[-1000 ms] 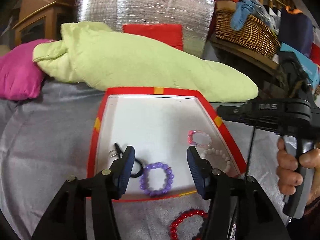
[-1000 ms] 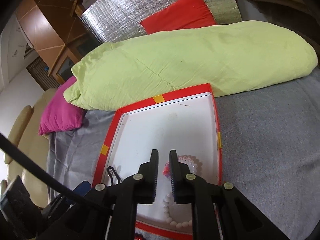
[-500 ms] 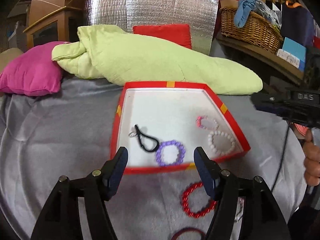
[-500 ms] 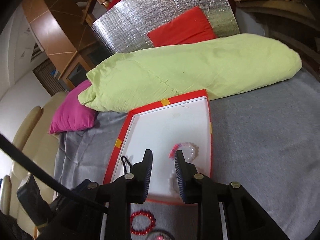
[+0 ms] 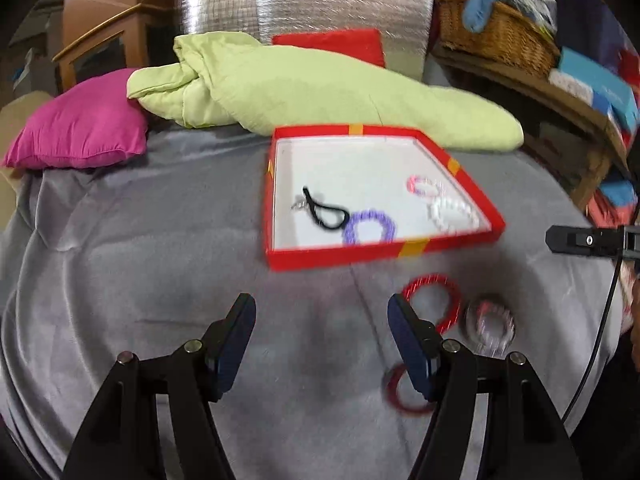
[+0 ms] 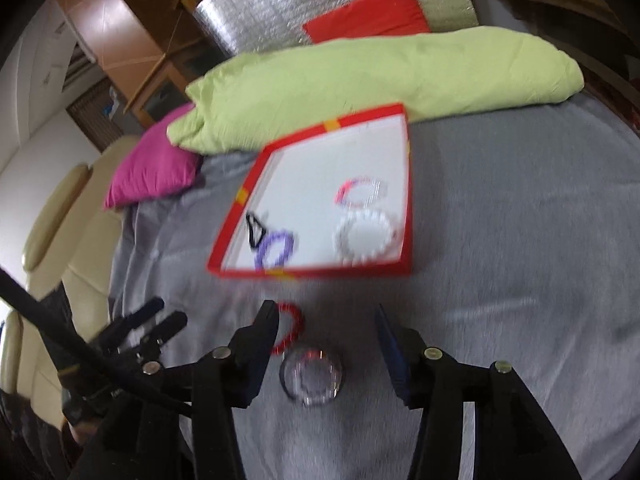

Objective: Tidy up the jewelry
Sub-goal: 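Withdraw both tools from the box toward the silver bangle, then grasp the silver bangle rim with the right tool and lift it off the bracelet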

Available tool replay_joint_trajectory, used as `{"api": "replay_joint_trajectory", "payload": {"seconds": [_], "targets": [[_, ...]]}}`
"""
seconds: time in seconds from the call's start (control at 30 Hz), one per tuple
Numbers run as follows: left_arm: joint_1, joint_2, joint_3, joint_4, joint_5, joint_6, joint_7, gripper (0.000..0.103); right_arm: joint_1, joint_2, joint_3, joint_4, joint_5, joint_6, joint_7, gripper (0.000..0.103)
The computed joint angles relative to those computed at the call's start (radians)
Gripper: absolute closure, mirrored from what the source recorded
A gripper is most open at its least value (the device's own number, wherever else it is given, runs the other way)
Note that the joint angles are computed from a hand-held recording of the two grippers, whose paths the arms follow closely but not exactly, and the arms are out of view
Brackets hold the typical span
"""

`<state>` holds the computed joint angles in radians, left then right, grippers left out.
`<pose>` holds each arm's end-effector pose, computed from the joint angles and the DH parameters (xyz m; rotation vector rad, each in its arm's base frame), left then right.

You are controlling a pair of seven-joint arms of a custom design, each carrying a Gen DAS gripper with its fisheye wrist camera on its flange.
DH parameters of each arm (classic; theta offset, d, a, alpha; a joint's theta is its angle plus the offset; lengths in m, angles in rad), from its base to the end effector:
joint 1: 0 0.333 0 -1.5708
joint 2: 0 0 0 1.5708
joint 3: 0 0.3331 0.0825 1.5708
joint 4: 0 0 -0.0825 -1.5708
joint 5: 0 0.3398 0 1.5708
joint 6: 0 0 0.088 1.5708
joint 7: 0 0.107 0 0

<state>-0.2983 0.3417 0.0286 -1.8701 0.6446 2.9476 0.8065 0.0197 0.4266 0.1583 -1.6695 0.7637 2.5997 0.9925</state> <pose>0.6059 -0.2107 0.4510 -1.6835 1.8592 -0.7653 0.6681 0.0887 0.4490 -1.8108 1.5477 -0.0684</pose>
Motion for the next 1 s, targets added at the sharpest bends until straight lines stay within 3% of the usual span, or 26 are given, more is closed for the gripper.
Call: {"api": "replay_joint_trajectory", "payload": {"seconds": [0.23,0.37,0.5,0.67,1.0], "targets": [[0.065,-0.054,-0.068,-0.112,-0.071,0.021,0.151,0.034,0.039,-0.005,-0.015,-0.046,-0.103,-0.015,-0.014,0.047],[0.127,-0.066,-0.153,-0.154,-0.212,0.052,0.328,0.034,0.051,-0.006,-0.006,-0.067,-0.143,-0.009,-0.057,0.033],[0.161,-0.062,-0.22,-0.157,-0.343,0.042,0.509,0.034,0.074,0.006,-0.009,-0.067,-0.196,0.0,-0.064,0.032],[0.086,-0.064,-0.142,-0.147,-0.328,0.03,0.521,0.034,0.129,0.023,-0.036,-0.08,-0.312,0.04,-0.011,0.031],[0.088,-0.058,-0.147,-0.133,-0.377,0.013,0.559,0.034,0.182,0.038,-0.057,-0.138,-0.51,0.214,0.121,0.027]]}}
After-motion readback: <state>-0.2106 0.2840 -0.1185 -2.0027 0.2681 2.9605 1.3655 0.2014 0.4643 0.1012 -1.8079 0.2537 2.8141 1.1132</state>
